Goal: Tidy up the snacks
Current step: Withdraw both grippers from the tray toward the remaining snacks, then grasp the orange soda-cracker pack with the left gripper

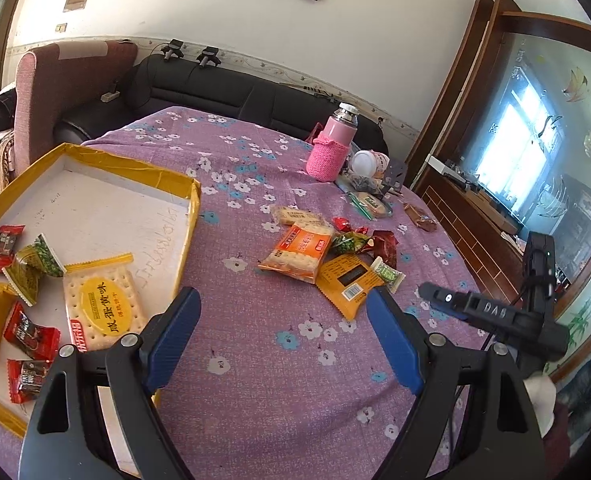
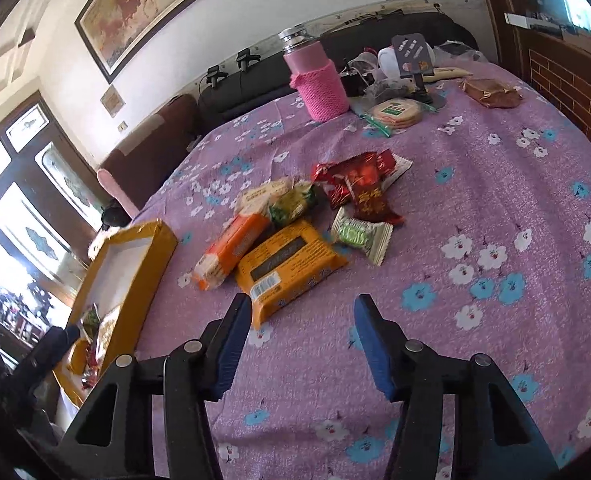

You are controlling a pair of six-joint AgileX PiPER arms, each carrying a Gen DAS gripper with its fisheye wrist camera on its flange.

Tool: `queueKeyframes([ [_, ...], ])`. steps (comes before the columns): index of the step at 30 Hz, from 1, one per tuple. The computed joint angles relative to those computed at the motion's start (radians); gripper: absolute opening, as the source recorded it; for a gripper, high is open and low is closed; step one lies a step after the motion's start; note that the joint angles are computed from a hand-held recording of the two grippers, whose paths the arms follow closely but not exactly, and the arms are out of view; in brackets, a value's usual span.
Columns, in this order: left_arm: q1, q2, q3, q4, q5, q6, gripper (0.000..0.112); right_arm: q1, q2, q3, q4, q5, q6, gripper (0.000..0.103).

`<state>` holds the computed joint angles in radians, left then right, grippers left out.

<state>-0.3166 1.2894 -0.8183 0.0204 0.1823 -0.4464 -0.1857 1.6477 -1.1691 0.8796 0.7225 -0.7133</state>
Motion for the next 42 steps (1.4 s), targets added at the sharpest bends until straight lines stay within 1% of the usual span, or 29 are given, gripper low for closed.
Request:
queueKeyframes([
  [1,0.006,-0.003,0.005,0.033,0.002,-0.027,0.085,-0.015,0.030,-0.045,-0.002,0.038,0.005,0.058],
  [2,0.016,-0.005,0.009,0.030,0.004,-0.021,0.085,-0.014,0.057,-0.088,-0.026,0.062,0.027,0.058],
  [4,0.042,-0.001,0.011,-0.077,0.003,0.084,0.085,0.012,0.096,-0.139,-0.084,0.048,0.072,0.058],
  [5,0.049,0.003,0.009,-0.101,0.006,0.107,0.085,0.026,0.116,-0.159,-0.104,0.051,0.088,0.058],
  [7,0.055,0.006,0.006,-0.101,0.009,0.108,0.085,0.042,0.162,-0.198,-0.085,0.097,0.094,0.057],
  [8,0.051,0.008,0.003,-0.069,0.011,0.078,0.085,0.058,0.182,-0.211,-0.079,0.107,0.104,0.057],
  [9,0.048,0.010,0.000,-0.043,0.014,0.053,0.085,0.082,0.194,-0.221,-0.104,0.092,0.135,0.057],
  [12,0.041,0.014,-0.009,-0.001,0.025,0.012,0.085,0.157,0.233,-0.269,-0.235,-0.010,0.308,0.058],
  [13,0.039,0.012,-0.011,0.005,0.029,0.007,0.085,0.168,0.257,-0.303,-0.263,-0.019,0.361,0.058],
  [15,0.035,0.008,-0.013,0.035,0.035,-0.021,0.085,0.200,0.310,-0.386,-0.360,-0.024,0.475,0.063],
  [17,0.034,0.008,-0.021,0.056,0.045,-0.037,0.085,0.232,0.355,-0.459,-0.447,-0.007,0.561,0.064],
  [20,0.048,0.013,-0.054,-0.004,0.073,0.029,0.085,0.291,0.399,-0.523,-0.588,0.002,0.647,0.069],
  [21,0.057,0.018,-0.069,-0.051,0.078,0.079,0.085,0.314,0.410,-0.534,-0.648,0.003,0.659,0.068],
  [22,0.067,0.030,-0.090,-0.104,0.092,0.134,0.085,0.327,0.412,-0.527,-0.668,-0.003,0.634,0.066],
  [23,0.079,0.048,-0.119,-0.153,0.117,0.186,0.085,0.327,0.394,-0.494,-0.648,-0.028,0.591,0.065],
  [25,0.105,0.092,-0.175,-0.289,0.165,0.327,0.085,0.303,0.366,-0.452,-0.560,-0.007,0.474,0.063],
  [26,0.119,0.123,-0.213,-0.365,0.198,0.407,0.085,0.294,0.339,-0.413,-0.537,-0.008,0.425,0.059],
  [27,0.128,0.162,-0.260,-0.410,0.239,0.455,0.085,0.282,0.309,-0.369,-0.517,-0.009,0.371,0.058],
  [29,0.129,0.244,-0.354,-0.438,0.313,0.495,0.085,0.248,0.249,-0.283,-0.456,0.006,0.248,0.058],
  [31,0.109,0.335,-0.455,-0.408,0.357,0.491,0.085,0.205,0.195,-0.202,-0.394,0.013,0.166,0.059],
  [32,0.091,0.387,-0.514,-0.350,0.379,0.454,0.085,0.180,0.172,-0.167,-0.357,0.009,0.132,0.060],
  [33,0.075,0.441,-0.580,-0.301,0.410,0.424,0.085,0.149,0.152,-0.129,-0.296,0.008,0.077,0.061],
  [35,0.058,0.554,-0.711,-0.261,0.476,0.408,0.085,0.088,0.123,-0.061,-0.152,0.012,-0.049,0.061],
  [36,0.048,0.601,-0.763,-0.231,0.494,0.388,0.085,0.059,0.119,-0.038,-0.081,0.021,-0.106,0.061],
  [38,0.028,0.671,-0.838,-0.176,0.510,0.360,0.085,0.020,0.129,-0.017,0.025,0.046,-0.188,0.061],
  [42,-0.011,0.776,-0.954,-0.057,0.559,0.329,0.085,-0.002,0.150,-0.025,0.090,0.070,-0.233,0.061],
])
